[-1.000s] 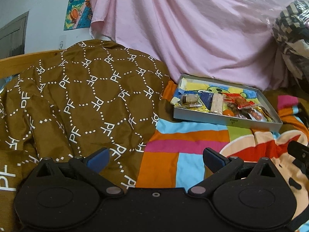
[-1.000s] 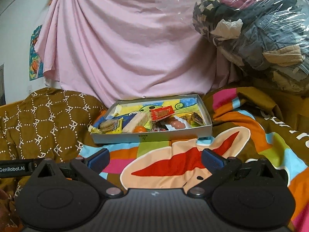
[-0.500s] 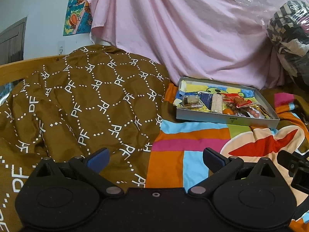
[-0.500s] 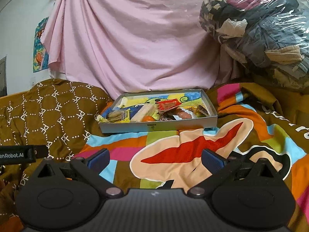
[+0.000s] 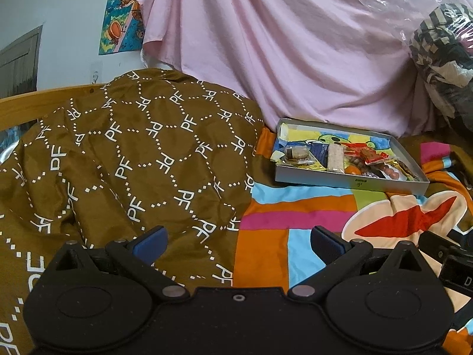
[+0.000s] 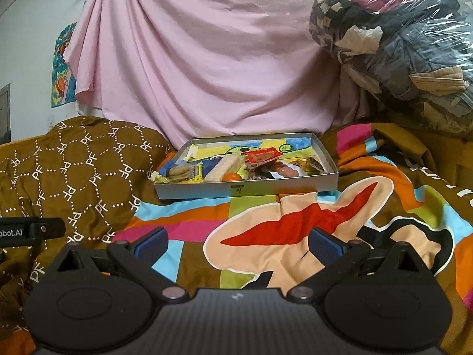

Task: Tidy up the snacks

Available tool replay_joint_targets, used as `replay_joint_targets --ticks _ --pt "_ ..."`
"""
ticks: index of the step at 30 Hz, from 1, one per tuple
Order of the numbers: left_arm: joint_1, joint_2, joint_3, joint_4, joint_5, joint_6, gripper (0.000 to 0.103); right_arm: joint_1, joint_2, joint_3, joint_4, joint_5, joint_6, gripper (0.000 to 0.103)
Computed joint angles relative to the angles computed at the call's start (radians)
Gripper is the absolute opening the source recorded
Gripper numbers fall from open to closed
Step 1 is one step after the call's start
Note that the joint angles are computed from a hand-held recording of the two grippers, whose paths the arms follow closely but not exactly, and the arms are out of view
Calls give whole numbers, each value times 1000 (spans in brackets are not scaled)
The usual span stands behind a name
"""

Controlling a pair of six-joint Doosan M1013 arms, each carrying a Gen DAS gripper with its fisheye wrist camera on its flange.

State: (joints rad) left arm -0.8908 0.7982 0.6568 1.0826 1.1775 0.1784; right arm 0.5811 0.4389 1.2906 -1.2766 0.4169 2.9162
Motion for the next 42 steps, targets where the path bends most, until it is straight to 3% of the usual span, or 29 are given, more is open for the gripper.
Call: replay_joint_targets --ticks 42 --pt "-2 -7 14 9 2 -14 102 -2 6 -2 25 -23 -63 103"
